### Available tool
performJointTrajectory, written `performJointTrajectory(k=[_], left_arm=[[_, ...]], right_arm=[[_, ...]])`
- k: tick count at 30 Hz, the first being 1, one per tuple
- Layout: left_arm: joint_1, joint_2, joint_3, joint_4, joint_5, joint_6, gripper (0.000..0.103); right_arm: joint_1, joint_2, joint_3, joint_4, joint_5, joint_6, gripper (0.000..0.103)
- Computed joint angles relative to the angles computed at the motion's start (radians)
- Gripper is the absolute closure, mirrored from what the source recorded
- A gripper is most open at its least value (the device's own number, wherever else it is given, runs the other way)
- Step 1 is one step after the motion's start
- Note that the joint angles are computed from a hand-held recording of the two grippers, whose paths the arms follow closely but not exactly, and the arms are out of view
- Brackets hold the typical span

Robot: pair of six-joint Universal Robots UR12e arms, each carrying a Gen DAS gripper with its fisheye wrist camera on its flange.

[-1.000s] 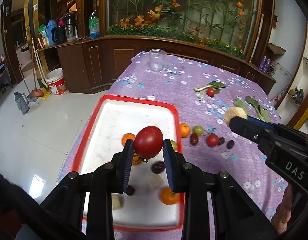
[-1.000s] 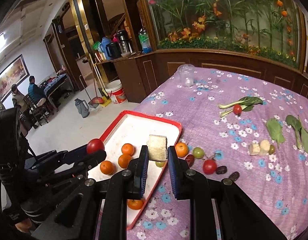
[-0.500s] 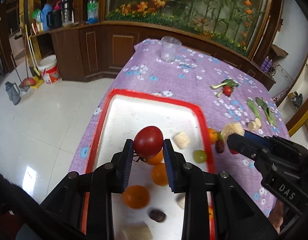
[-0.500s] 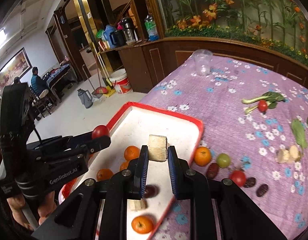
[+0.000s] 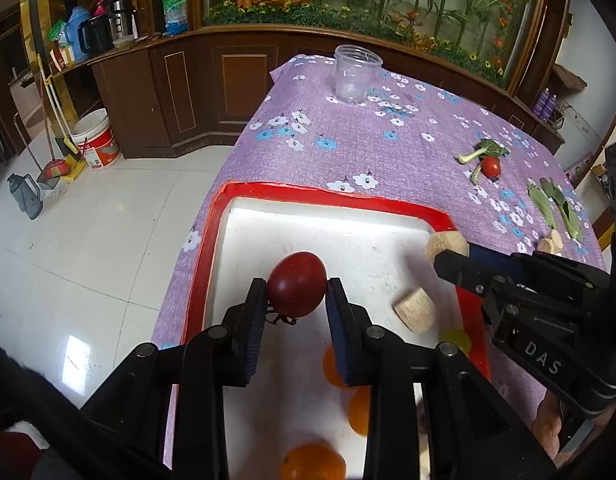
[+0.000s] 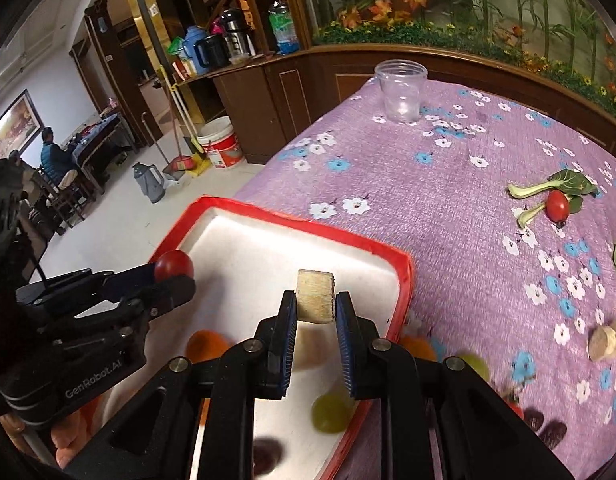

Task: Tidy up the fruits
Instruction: 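Carry the tomato and beige cube over the tray with both tools, then open both tools to drop the tomato and cube into the tray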

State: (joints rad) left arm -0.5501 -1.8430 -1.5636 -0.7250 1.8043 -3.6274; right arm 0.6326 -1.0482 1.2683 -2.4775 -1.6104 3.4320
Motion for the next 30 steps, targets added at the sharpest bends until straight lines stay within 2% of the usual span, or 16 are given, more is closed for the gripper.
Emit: performJointTrajectory(k=[13, 30], left_arm=[[0.010, -0.027, 0.029, -0.046, -0.017, 0.031, 0.076], [0.025, -0.030, 0.029, -0.068, -0.052, 0.003, 0.075]], right_arm=[[-0.010, 0.039, -0.042, 0.057, -0.005, 0.016, 0.084], [-0.004, 0.048, -0.051, 0.082, -0.010, 0.011, 0.080]])
